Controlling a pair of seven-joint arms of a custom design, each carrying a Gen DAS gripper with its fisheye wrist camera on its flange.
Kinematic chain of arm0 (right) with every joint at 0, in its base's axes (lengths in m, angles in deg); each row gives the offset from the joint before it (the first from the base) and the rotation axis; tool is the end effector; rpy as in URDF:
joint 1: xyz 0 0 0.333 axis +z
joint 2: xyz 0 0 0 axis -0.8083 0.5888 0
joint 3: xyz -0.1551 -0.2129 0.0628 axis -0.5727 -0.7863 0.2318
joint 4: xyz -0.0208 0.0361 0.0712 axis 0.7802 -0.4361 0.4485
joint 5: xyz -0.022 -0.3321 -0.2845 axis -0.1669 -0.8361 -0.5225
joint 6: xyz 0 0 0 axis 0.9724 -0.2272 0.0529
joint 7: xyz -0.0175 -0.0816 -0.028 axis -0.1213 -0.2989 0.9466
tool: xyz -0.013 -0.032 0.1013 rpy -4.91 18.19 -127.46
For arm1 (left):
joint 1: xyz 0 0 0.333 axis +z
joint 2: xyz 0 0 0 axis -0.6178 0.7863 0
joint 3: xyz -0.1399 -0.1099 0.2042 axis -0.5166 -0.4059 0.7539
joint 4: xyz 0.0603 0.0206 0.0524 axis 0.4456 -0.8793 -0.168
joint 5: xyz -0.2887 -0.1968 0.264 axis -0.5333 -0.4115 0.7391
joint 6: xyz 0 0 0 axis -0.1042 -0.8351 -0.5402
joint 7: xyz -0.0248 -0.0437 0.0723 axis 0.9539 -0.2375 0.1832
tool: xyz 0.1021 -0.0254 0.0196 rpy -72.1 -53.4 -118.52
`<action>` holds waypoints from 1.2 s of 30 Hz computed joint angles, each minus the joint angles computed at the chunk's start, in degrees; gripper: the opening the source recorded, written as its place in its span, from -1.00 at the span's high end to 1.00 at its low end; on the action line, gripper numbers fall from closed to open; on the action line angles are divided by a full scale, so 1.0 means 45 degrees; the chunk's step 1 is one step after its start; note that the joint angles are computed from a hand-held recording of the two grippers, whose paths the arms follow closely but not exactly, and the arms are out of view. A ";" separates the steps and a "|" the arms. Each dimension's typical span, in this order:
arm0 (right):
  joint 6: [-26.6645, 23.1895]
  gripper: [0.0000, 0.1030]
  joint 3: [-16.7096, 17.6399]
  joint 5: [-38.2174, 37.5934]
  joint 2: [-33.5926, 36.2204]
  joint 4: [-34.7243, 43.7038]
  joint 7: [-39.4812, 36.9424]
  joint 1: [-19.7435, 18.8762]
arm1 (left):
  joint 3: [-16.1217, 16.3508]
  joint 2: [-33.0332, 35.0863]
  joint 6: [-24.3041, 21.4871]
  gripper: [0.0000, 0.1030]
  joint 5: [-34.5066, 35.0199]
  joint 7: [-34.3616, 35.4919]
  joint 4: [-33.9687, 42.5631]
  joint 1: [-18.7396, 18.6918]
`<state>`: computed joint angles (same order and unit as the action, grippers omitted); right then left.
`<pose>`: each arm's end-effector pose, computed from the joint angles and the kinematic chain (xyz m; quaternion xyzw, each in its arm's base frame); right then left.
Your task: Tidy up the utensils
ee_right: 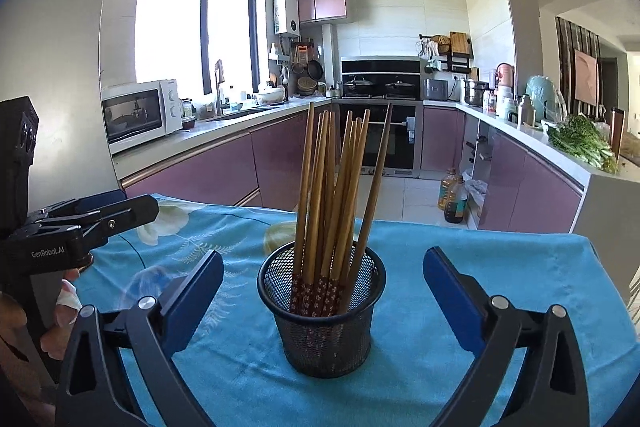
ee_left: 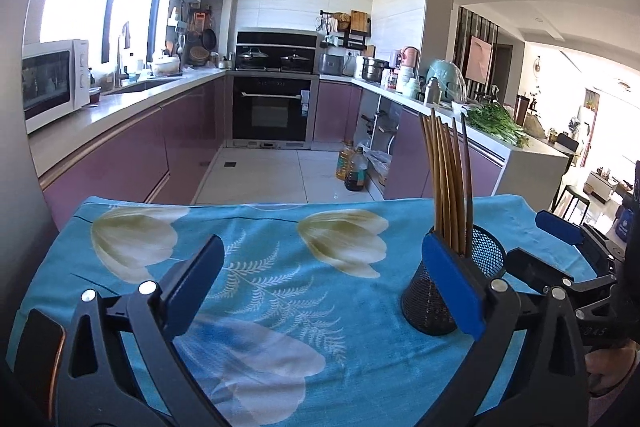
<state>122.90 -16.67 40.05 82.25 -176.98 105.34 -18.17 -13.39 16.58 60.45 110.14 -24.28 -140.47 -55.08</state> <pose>0.4420 0.4278 0.4096 -0.7541 0.3470 -0.2153 0.5144 0.3749 -0.3546 0.4249 -0.6783 0.4806 -0.3696 0.4152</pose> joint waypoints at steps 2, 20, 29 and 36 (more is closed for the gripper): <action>0.0418 -0.88 -0.0194 0.1428 -0.0084 -0.0119 -0.1343 0.0576 | -0.0316 -0.0228 -0.0545 -0.89 0.0275 -0.0419 -0.0197 -0.0035; 0.2226 -0.88 0.0612 0.4652 -0.0204 -0.0443 -0.3558 0.1067 | -0.1004 -0.0448 -0.4231 -0.89 -0.0020 -0.0790 -0.0175 -0.1232; 0.2508 -0.88 0.0682 0.4817 -0.0216 -0.0529 -0.3500 0.1098 | -0.1004 -0.0105 -0.5000 -0.89 0.0122 -0.0743 0.0052 -0.1555; 0.2673 -0.88 0.0711 0.4749 -0.0195 -0.0534 -0.3355 0.1084 | -0.0907 0.0114 -0.5390 -0.89 0.0266 -0.0706 0.0213 -0.1801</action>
<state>134.92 -13.47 61.41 81.37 -179.38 90.25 -13.29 -17.47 17.09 36.19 111.34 -27.46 -139.51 -63.19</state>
